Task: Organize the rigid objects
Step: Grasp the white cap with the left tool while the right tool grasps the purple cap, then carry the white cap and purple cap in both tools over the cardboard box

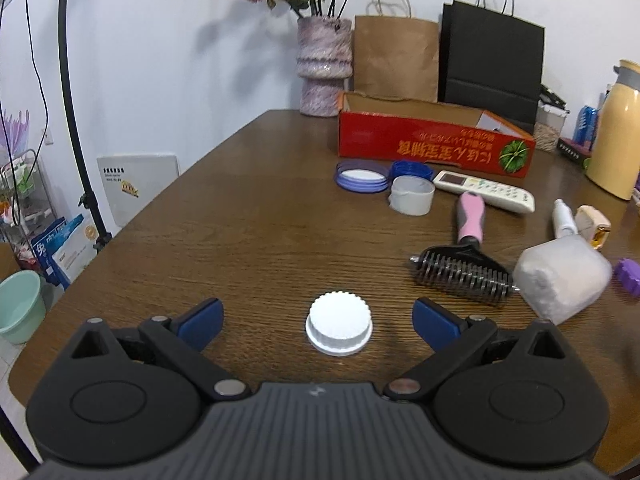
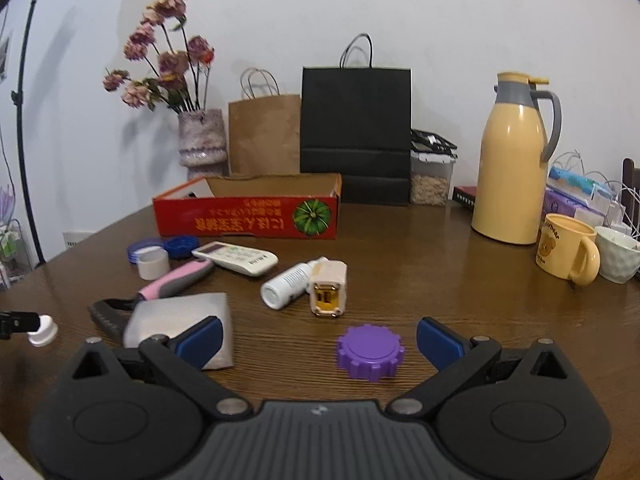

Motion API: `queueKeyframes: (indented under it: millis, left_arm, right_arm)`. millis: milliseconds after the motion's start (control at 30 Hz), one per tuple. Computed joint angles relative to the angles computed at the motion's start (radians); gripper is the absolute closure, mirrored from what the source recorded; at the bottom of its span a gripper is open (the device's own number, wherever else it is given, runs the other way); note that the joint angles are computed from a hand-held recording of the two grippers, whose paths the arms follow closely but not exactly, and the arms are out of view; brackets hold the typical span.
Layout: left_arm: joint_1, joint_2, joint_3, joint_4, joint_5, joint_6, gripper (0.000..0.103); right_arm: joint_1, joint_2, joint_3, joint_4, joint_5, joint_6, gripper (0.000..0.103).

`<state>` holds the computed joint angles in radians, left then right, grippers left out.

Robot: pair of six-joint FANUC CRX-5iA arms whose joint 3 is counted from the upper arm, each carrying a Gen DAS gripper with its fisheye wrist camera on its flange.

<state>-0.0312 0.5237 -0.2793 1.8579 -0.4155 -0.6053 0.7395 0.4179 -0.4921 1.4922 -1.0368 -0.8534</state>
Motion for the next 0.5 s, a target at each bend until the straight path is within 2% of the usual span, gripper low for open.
queueKeyframes:
  millis: [100, 200, 233, 300, 367, 500]
  left_arm:
    - [-0.004, 0.019, 0.020, -0.029, 0.014, 0.038, 0.011]
    - [-0.006, 0.033, 0.033, -0.046, 0.026, 0.058, 0.028]
    - [-0.007, 0.039, 0.036, -0.046, 0.022, 0.056, 0.037]
    - [-0.032, 0.037, 0.027, 0.056, 0.039, -0.046, 0.050]
    - [-0.027, 0.040, 0.029, 0.047, 0.022, -0.037, 0.062]
    - [-0.027, 0.043, 0.037, 0.029, 0.020, -0.012, 0.063]
  right_arm:
    - [-0.020, 0.007, 0.004, -0.007, 0.020, 0.017, 0.000]
    - [-0.039, 0.015, 0.010, -0.023, 0.038, 0.044, 0.000]
    - [-0.044, 0.017, 0.012, -0.031, 0.043, 0.053, 0.000]
    - [-0.056, 0.019, 0.010, -0.037, 0.056, 0.062, 0.000]
    - [-0.070, 0.017, 0.005, -0.040, 0.072, 0.071, 0.000]
    - [-0.095, 0.016, -0.001, -0.050, 0.108, 0.097, 0.004]
